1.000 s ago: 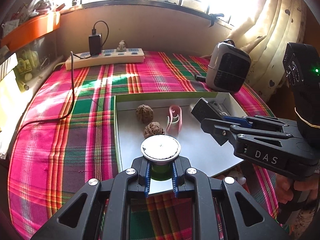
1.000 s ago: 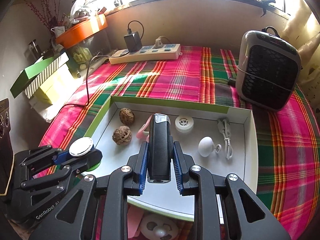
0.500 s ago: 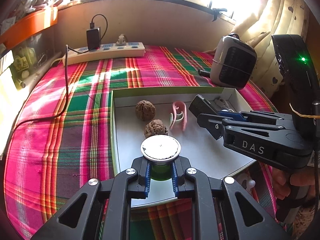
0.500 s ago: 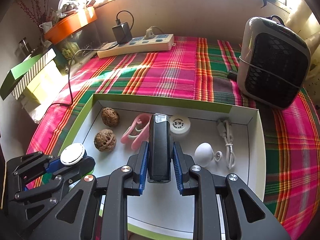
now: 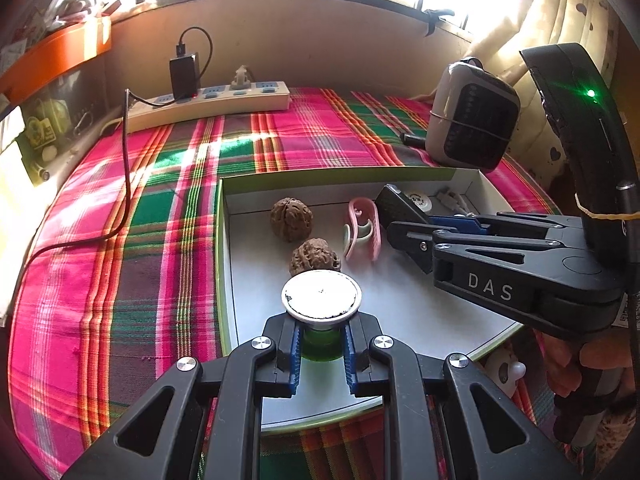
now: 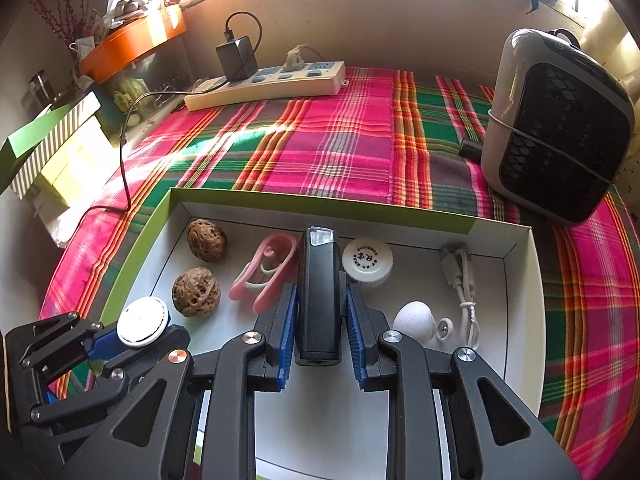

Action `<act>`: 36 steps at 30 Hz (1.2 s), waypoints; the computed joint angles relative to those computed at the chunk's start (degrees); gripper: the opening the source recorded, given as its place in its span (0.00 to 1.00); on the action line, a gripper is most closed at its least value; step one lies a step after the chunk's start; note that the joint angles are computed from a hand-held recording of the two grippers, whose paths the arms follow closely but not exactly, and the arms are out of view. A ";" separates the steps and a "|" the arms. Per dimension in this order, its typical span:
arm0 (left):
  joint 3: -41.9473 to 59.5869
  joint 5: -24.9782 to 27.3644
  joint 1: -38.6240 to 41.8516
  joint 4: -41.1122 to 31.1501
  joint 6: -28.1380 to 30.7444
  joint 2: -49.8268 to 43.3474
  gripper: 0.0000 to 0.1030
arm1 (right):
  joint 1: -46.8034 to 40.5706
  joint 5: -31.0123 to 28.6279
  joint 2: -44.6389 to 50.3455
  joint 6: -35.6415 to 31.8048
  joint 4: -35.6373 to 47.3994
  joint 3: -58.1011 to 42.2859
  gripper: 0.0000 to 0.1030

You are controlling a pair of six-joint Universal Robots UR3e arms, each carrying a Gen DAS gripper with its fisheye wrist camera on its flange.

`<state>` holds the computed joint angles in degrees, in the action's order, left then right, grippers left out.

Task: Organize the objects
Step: 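Lower the black object into the box while the left gripper lowers the container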

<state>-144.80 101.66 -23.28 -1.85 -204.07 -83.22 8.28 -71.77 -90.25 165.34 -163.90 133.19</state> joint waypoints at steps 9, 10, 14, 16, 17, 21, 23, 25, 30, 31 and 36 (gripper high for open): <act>0.09 0.36 -0.20 0.68 0.10 -0.65 0.15 | 0.82 -0.69 0.96 0.32 -1.94 -0.09 0.24; -0.03 0.25 -0.09 0.72 0.12 -0.52 0.15 | 0.73 -0.57 0.92 0.42 -1.91 -0.02 0.24; -0.08 0.35 -0.08 0.58 0.25 -0.47 0.15 | 0.31 0.29 1.21 0.94 -1.89 0.03 0.24; -0.04 0.48 -0.12 0.51 0.32 -0.51 0.15 | 0.08 0.84 1.25 0.97 -1.77 0.15 0.24; 0.05 0.65 -0.20 0.48 0.39 -0.59 0.15 | 0.05 0.88 1.29 0.94 -1.76 0.18 0.24; -0.05 0.44 -0.08 0.63 0.34 -0.60 0.16 | -0.04 1.05 0.95 0.81 -2.33 0.60 0.24; 0.13 0.54 -0.18 0.49 0.32 -0.71 0.16 | 0.04 0.97 0.79 0.92 -2.54 0.69 0.24; -0.02 0.57 -0.21 0.49 0.24 -0.54 0.16 | 0.16 0.83 0.71 1.00 -2.84 0.83 0.24; 0.04 0.40 -0.33 0.67 0.63 -0.70 0.20 | 0.13 0.89 -0.01 1.10 -3.21 1.45 0.24; 0.17 0.61 -0.51 0.35 0.56 -0.63 0.21 | 0.10 0.95 -0.13 1.07 -3.42 1.63 0.24; -0.03 0.42 -0.51 0.54 0.59 -0.46 0.23 | -0.08 1.26 -0.47 1.12 -3.70 2.10 0.24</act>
